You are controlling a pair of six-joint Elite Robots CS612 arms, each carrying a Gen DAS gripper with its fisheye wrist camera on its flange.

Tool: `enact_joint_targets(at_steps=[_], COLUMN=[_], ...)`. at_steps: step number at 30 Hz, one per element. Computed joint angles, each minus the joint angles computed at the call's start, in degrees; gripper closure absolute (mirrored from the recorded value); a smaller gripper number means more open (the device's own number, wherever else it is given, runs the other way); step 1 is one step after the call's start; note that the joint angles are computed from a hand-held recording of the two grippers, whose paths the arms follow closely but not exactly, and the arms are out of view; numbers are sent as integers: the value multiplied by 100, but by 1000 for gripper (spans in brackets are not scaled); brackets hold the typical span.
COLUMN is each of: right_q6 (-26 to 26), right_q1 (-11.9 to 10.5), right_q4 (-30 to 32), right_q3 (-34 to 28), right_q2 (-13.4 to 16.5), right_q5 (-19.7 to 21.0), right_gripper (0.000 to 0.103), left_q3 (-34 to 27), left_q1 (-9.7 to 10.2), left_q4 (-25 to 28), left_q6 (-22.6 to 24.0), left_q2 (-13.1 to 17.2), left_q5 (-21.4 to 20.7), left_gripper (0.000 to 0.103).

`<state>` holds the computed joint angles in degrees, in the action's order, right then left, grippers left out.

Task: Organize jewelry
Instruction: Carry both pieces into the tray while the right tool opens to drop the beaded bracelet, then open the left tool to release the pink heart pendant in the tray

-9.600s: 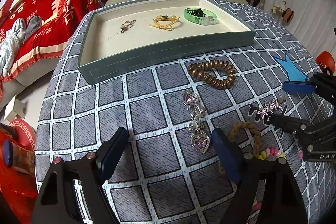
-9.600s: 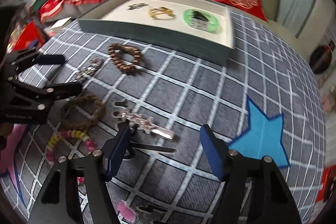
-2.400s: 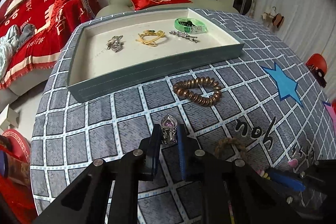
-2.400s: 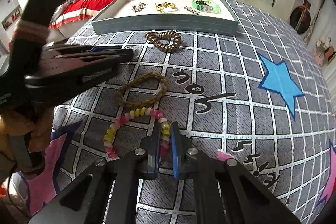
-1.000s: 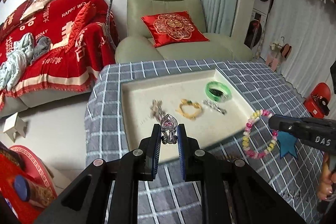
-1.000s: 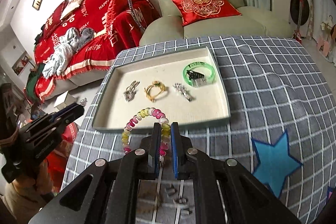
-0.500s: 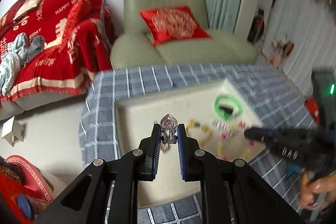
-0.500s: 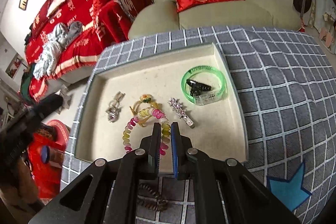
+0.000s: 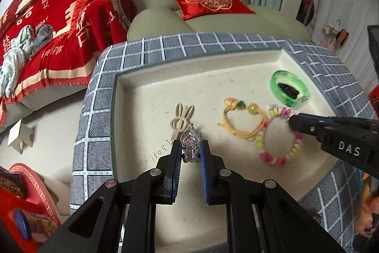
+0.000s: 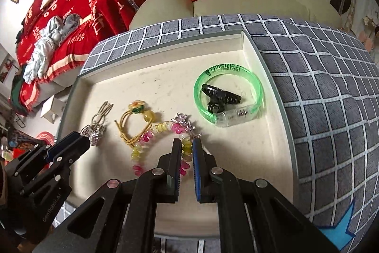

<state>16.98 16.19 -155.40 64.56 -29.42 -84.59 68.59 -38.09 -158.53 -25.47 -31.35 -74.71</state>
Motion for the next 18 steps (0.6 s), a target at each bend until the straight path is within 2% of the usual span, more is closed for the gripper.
enact_joint_targets(at_steps=[5,11,13,14,15,18], right_q6=[-186,-258,-216,-191,-162,-48], right_q1=[49,50,35,28,20,-2], right_q4=[17,82,43,-23,-118,-501], right_q3=[-55,-39,-1,43,75,310], right_q2=[39,27,0,-24,-37,-161], right_q5=[-189,-161,-85,-50,-2,89], right_gripper=[92,92,79,57,41,40], left_q3=[-65,-82,-64,-38,-20,-1], left_q1=[-36,-81,-89,-94,-98,-92], left_q4=[121,173,149,113,93,62], left_q6=[33,118,113,90,69,34], left_q2=[76,87,82,75,68,60], left_q5=[156,348,371,380,375,335], left_gripper=[71,71,71,71,71,70])
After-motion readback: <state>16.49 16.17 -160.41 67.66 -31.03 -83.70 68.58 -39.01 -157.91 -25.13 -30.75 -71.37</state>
